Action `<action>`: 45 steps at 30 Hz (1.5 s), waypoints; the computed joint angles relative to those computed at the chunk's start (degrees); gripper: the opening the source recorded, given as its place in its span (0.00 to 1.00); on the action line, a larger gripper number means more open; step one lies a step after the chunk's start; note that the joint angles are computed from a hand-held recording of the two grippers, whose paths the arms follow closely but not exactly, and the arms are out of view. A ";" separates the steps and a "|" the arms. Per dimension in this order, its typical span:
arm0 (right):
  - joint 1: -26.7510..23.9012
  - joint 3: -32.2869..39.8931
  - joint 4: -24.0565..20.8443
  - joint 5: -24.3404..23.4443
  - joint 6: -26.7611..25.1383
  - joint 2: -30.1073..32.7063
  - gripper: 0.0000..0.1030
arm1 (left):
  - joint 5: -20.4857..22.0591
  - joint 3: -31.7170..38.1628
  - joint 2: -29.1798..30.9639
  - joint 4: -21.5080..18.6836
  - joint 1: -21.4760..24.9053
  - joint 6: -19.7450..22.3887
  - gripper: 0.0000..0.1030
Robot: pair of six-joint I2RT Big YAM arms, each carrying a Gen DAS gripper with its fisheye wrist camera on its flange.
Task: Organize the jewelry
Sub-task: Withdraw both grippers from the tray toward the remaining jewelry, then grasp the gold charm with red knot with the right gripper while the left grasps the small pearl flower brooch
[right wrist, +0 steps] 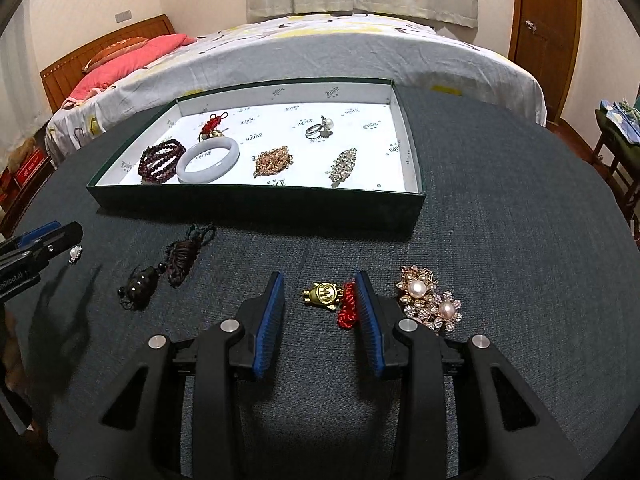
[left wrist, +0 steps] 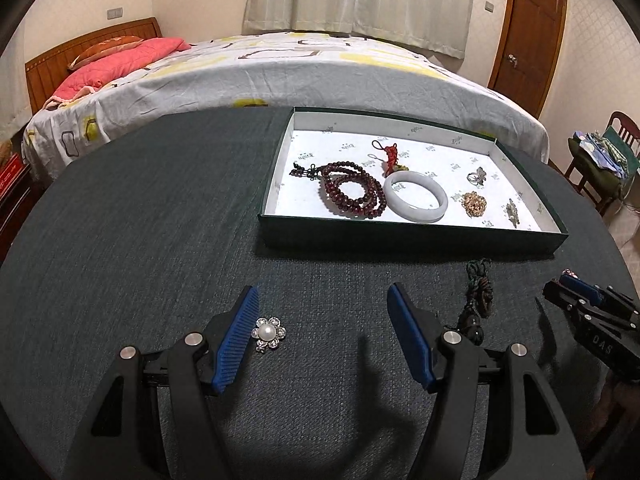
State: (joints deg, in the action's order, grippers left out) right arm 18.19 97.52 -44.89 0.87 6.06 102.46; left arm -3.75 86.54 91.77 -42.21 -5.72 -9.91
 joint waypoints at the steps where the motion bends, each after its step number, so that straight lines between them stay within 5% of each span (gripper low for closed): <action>1: 0.06 -0.08 0.00 0.22 -0.19 -0.03 0.34 | 0.01 -0.04 -0.02 -0.08 0.02 -0.05 0.63; 12: -0.69 -2.24 1.22 -0.59 0.61 -1.42 0.04 | 0.11 -0.08 0.12 -0.36 0.36 -0.43 0.63; 26: -0.43 -3.75 2.60 -1.08 0.83 -2.56 0.05 | -0.63 -1.17 -0.43 -0.90 0.90 0.11 0.63; 31: -0.60 -4.70 4.35 -0.63 1.46 -3.37 0.28 | -0.85 -1.22 -0.50 -0.90 1.00 -0.08 0.63; 42: -0.92 -2.56 0.27 -2.16 1.38 -1.71 0.28 | -0.63 -1.22 -0.45 -1.13 1.05 -0.07 0.63; 45: -0.54 -2.33 -0.43 -1.61 0.31 -1.53 0.18 | -0.64 -1.25 -0.44 -1.28 1.06 -0.02 0.63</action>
